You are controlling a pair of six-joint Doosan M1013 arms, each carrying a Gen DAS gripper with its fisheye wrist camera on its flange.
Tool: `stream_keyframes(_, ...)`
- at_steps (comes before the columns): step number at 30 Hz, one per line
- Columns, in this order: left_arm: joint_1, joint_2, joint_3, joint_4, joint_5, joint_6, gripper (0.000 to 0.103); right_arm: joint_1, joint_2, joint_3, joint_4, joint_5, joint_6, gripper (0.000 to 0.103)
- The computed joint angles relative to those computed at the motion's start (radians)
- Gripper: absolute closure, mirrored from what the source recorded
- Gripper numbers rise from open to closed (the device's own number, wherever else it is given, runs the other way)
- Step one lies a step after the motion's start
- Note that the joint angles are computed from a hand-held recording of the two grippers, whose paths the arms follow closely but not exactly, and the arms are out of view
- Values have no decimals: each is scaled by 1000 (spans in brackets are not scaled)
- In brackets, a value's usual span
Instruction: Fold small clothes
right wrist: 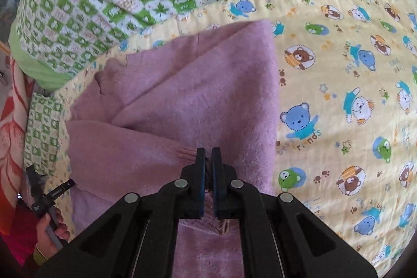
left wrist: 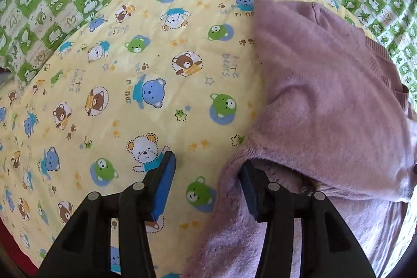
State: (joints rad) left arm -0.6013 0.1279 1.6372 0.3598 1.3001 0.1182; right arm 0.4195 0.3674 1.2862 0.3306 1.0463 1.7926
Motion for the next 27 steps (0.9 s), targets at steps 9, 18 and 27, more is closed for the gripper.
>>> stream_keyframes(9,6,-1,5,-12,-5,-15,51,12,3,8,-58,12,5,97)
stream_keyframes(18,-13,-62,47,-37,-31,-73,49,56,-35,-10,-155,-37,46,66)
stream_keyframes(27,-75,-75,9,-14,-64,5,51,160,137,-264,112,57,-227,66)
